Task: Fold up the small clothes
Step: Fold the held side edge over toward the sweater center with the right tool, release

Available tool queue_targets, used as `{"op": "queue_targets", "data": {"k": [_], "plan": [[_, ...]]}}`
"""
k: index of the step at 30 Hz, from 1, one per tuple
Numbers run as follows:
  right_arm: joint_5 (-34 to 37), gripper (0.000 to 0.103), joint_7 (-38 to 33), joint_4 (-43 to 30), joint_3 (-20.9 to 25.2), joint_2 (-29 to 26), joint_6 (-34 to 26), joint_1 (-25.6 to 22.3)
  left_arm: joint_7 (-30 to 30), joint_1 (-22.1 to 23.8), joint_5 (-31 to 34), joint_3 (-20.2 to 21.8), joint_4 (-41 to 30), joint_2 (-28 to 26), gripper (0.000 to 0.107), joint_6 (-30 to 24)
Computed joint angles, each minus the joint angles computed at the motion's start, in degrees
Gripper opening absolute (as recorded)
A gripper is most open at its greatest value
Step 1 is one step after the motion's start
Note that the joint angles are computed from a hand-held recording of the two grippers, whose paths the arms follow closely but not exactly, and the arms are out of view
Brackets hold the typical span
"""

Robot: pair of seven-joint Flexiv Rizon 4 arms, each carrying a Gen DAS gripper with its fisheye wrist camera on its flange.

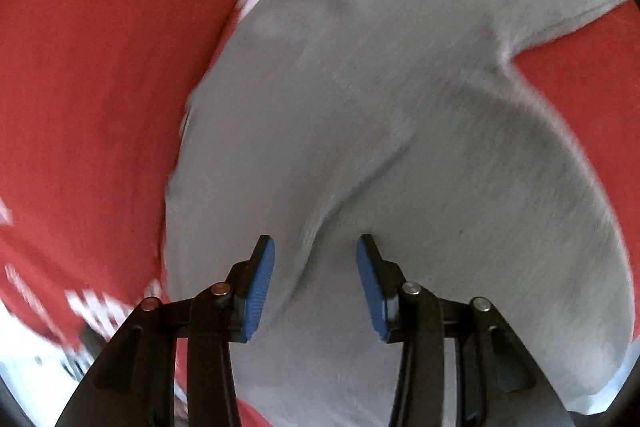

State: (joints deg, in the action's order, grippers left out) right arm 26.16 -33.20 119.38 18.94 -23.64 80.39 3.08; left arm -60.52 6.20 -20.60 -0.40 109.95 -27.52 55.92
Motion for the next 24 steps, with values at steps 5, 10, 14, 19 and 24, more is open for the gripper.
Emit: {"op": "queue_targets", "data": {"k": [5,10,14,19,24], "plan": [[-11.8,0.008,0.8,-4.1,-6.3,-2.6,-2.4,3.2,-4.6,-3.8,5.3,1.8,0.0,-0.8,0.007,1.4],[-23.8,0.008,-3.9,-3.1,-11.4,-2.0,-1.8,6.6,-7.4,-5.5,9.1,2.6,0.9,-1.2,0.007,4.3],[-19.7,0.009,-9.2,-5.0,-3.3,-4.2,-11.7,-1.6,-12.2,-8.2,13.5,4.6,-0.3,-1.7,0.008,4.1],[-16.4,0.019,-6.6,0.1,-7.7,2.4,-13.3,1.9,-13.8,-7.2,13.4,3.4,0.8,1.8,0.008,1.2],[-16.1,0.019,-11.9,1.3,-7.2,4.4,-10.6,2.5,-9.5,-6.2,11.1,1.3,5.9,7.0,0.008,0.4]]}}
